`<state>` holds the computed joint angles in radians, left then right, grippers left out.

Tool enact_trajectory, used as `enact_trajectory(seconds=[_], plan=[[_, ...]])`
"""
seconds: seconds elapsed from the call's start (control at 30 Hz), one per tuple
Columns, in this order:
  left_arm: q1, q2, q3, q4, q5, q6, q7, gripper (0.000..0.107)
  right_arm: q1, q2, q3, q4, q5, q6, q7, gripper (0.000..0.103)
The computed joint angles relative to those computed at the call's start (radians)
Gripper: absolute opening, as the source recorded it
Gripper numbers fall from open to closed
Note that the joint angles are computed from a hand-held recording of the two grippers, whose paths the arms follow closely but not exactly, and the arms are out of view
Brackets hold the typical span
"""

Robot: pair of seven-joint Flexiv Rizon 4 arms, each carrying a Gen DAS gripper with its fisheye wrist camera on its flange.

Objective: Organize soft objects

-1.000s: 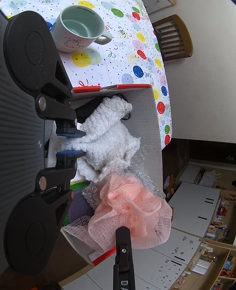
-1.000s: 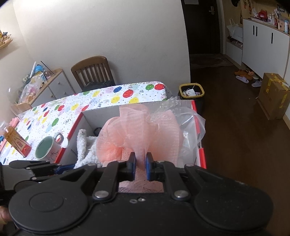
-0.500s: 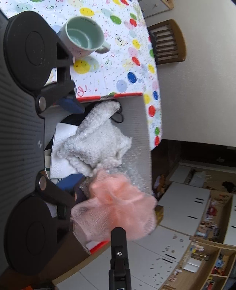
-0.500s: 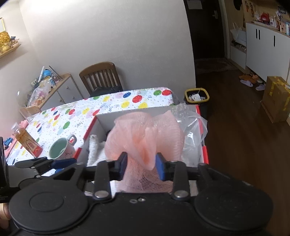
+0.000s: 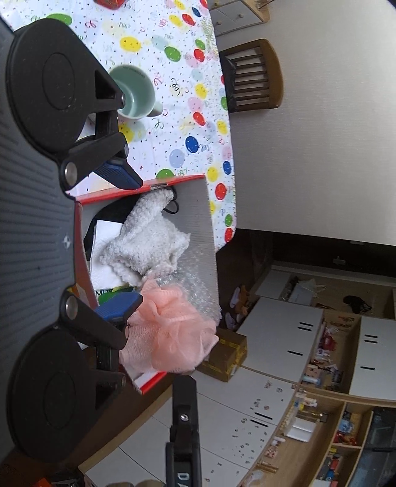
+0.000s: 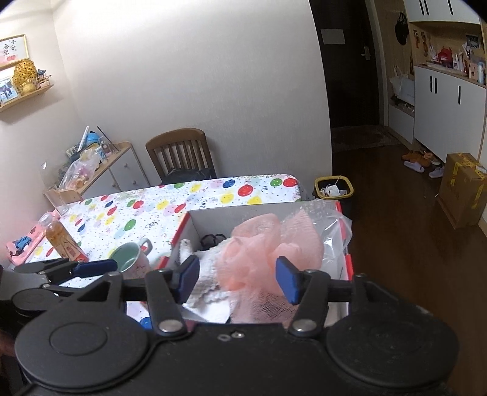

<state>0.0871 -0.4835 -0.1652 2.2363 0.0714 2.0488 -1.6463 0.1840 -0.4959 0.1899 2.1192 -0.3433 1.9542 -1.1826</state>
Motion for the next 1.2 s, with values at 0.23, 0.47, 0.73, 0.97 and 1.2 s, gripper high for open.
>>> enact_trajectory(seconds=[0.23,0.47,0.73,0.97,1.2], plan=[[0.093,0.061,-0.045,0.064,0.098,0.039,-0.046,0.081,0.128,0.057,-0.074,0.067,0.111,0.050,-0.054,0.064],[0.191,0.109,-0.095,0.105,0.220,0.053,-0.109,0.082,0.249,0.096,-0.123,0.122,0.251,0.093,-0.132,0.080],[0.262,0.151,-0.127,0.133,0.322,0.055,-0.172,0.087,0.351,0.120,-0.154,0.171,0.404,0.148,-0.210,0.093],[0.285,0.182,-0.131,0.154,0.392,0.084,-0.214,0.099,0.471,0.125,-0.195,0.182,0.603,0.218,-0.312,0.103],[0.257,0.197,-0.094,0.156,0.422,0.102,-0.244,0.103,0.537,0.126,-0.200,0.174,0.750,0.257,-0.403,0.103]])
